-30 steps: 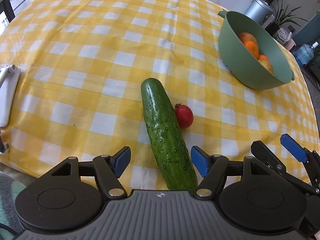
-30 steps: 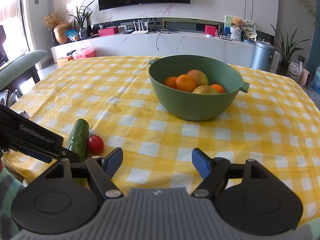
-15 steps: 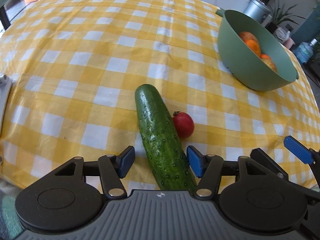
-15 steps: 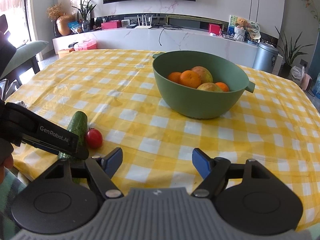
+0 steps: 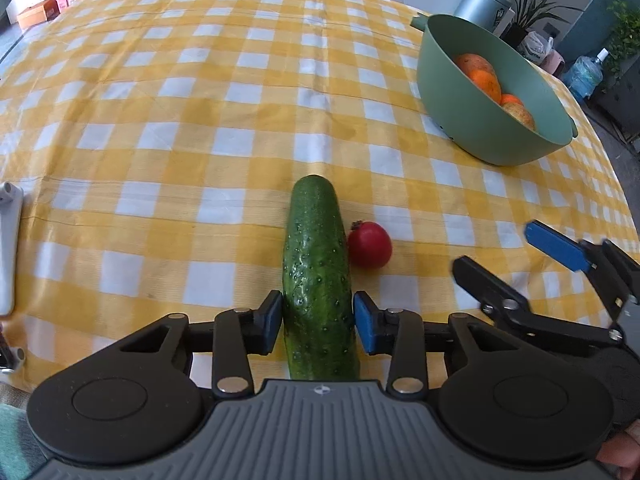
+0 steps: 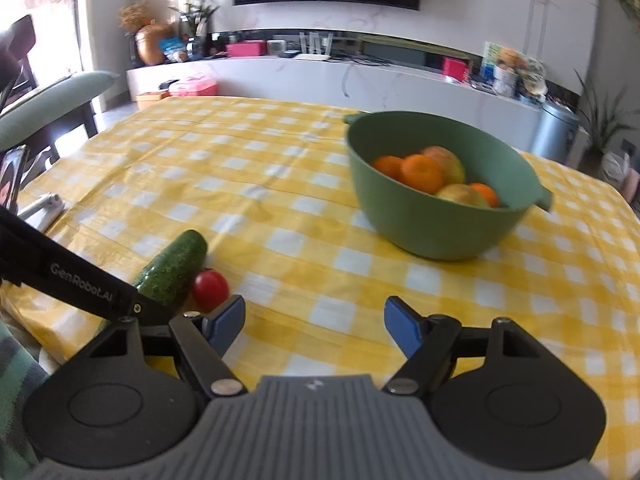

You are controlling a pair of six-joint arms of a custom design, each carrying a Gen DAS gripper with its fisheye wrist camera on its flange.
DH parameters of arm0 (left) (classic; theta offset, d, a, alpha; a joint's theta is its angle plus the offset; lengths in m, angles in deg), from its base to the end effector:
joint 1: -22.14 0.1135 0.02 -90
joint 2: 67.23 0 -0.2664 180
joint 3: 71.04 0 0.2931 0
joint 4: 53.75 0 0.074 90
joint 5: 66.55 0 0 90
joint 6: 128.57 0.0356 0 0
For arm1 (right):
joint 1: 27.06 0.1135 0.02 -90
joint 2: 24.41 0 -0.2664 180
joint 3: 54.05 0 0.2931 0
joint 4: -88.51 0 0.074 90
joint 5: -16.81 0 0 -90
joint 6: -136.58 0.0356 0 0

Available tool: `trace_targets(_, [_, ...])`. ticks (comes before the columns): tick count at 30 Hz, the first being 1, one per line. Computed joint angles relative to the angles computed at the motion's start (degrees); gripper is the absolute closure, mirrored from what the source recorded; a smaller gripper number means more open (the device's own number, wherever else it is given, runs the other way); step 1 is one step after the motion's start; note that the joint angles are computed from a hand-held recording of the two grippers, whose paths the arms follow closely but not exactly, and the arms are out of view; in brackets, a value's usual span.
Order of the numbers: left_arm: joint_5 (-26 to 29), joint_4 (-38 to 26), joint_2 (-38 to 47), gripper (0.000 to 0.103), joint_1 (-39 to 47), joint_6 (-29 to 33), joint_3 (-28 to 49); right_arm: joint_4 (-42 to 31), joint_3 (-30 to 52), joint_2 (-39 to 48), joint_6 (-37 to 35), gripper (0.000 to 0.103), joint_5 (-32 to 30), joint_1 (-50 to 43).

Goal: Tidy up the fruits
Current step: 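Grasp the green cucumber with the left tool while the right tool grasps the red tomato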

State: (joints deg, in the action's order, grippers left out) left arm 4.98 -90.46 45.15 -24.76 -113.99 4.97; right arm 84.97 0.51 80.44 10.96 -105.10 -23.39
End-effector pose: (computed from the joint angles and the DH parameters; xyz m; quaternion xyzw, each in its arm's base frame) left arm 0.2739 -0.2762 0.0829 -0.2634 0.9404 -0.0506 0.2091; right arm 0.3352 0.0404 0.0614 -0.3876 0.8321 0.1691 0.3589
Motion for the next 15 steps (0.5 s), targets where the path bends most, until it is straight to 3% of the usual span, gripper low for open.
trace_targets(3, [0.3,2.1,-2.0,0.061,0.3,-0.9,-2.8,0.9,0.3,1.3,-1.3,0.031,-0.7,1.9])
trace_targets(5, [0.8,3.4,-3.2,0.061,0.5,-1.5,-4.4,-0.3,1.4,2.3,-2.9,0.045,-0.7,3.3])
trace_targets(8, [1.3,5.3,-4.7,0.059,0.9,-1.7,-6.5,-1.2,2.7,4.1,-4.6,0.051,-1.0,4.9])
trace_targets(15, [2.0,7.0,-6.3,0.053,1.3,-2.6,-8.9,-2.9,5.2,7.2,-5.4,0.054,-4.7,6.3])
